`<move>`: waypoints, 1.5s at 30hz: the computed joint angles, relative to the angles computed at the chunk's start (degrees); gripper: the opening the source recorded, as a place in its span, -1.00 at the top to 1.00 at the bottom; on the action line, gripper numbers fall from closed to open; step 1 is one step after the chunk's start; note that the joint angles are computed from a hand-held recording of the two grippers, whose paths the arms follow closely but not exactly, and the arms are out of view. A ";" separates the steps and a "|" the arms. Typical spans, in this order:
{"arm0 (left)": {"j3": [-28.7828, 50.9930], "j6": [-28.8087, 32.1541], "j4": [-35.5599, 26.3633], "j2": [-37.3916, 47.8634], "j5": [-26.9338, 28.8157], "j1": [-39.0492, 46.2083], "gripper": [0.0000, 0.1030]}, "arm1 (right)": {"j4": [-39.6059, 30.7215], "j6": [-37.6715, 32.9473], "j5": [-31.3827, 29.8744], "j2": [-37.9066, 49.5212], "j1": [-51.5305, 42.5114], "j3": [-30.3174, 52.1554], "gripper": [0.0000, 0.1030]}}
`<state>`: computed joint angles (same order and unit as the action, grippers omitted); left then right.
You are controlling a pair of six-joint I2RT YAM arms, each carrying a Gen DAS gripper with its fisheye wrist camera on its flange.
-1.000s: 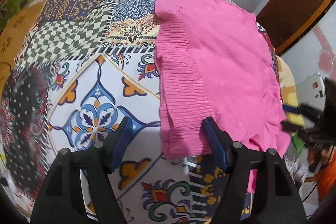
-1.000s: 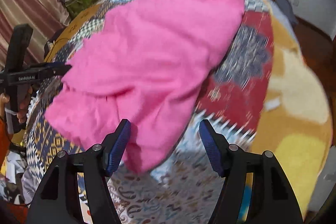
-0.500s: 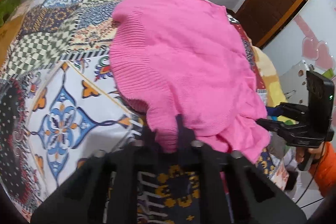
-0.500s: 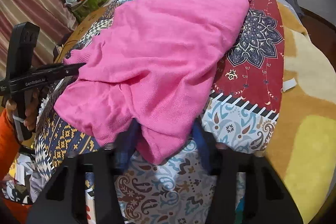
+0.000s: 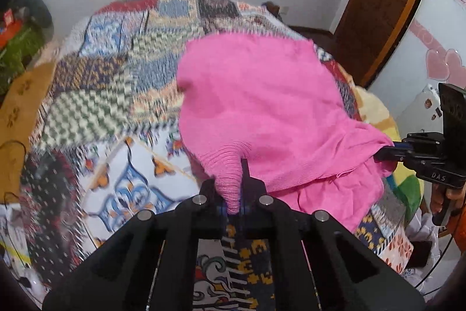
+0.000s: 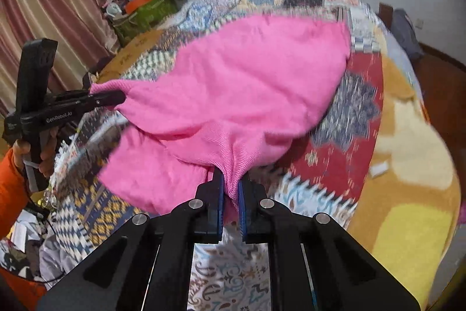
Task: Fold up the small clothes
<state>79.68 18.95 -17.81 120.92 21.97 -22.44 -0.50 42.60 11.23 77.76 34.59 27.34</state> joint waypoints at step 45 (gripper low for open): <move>21.44 -4.45 -14.10 18.59 2.75 -4.05 0.88 | 6.14 -6.88 -9.35 7.95 -9.62 -0.90 0.83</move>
